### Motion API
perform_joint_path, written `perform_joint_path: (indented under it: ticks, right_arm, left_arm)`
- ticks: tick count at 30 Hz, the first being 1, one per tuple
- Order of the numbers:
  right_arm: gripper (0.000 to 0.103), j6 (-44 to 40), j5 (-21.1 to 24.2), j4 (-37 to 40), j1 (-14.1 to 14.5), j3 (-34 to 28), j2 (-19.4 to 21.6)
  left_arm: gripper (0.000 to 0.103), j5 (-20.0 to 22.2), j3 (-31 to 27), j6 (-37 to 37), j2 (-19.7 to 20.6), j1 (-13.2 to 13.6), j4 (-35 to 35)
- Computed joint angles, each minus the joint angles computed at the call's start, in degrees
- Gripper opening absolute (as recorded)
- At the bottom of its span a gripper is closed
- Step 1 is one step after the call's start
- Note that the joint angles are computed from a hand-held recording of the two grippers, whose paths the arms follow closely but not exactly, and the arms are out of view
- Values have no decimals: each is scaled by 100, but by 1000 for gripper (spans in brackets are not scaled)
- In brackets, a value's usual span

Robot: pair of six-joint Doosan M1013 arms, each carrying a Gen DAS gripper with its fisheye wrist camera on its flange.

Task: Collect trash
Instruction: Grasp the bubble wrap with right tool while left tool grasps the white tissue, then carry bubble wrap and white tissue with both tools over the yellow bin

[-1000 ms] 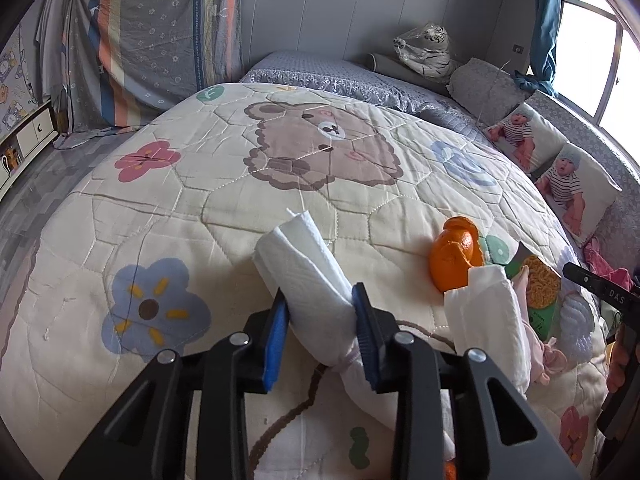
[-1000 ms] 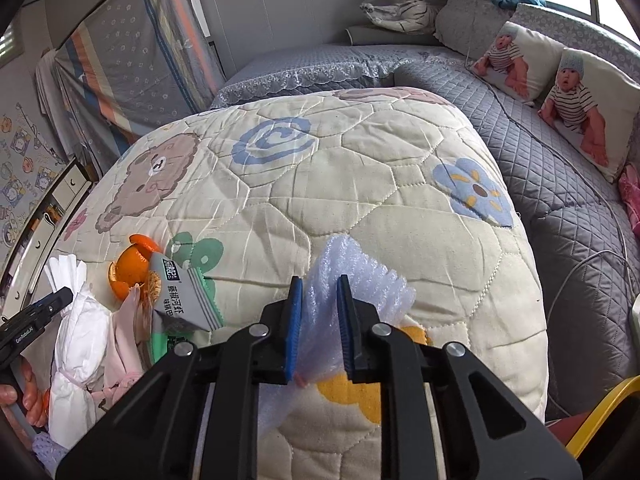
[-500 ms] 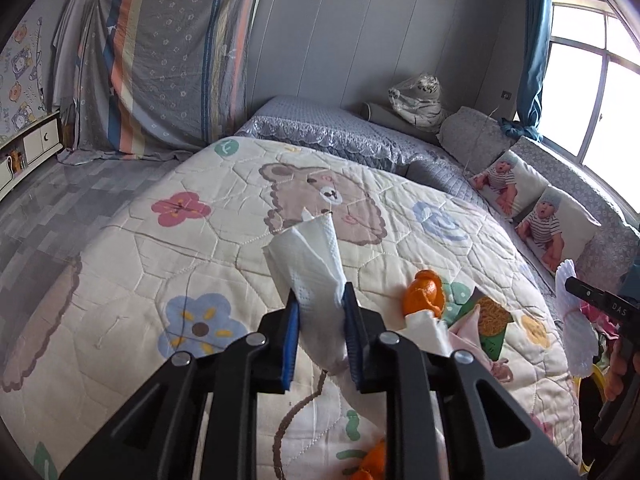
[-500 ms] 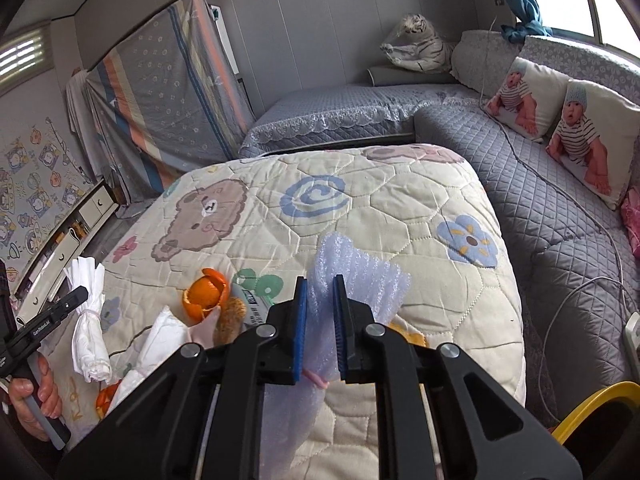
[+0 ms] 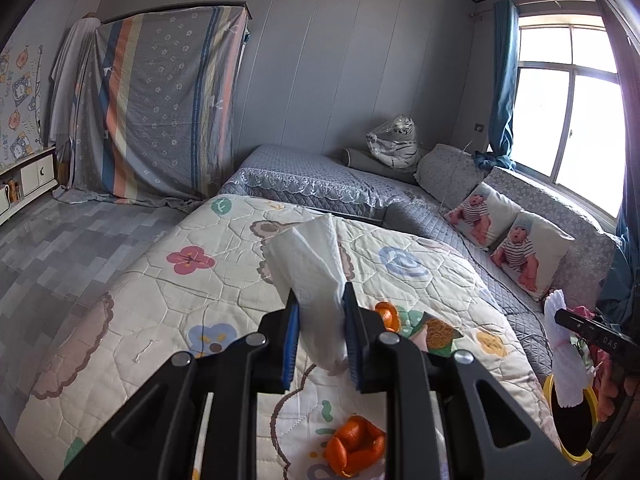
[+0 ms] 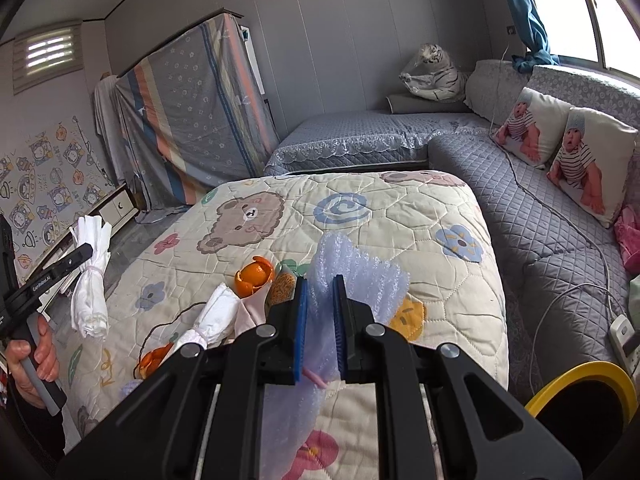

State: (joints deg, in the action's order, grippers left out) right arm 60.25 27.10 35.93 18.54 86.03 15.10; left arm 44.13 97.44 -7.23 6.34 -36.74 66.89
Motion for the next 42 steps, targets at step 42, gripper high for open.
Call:
perform_joint_path:
  ticks: [42]
  right_arm:
    - [12,1185,-1654,-411,-993,1498,-1148]
  left_arm:
    - [19,-1801,-1801,3224,1242,-735,-1453]
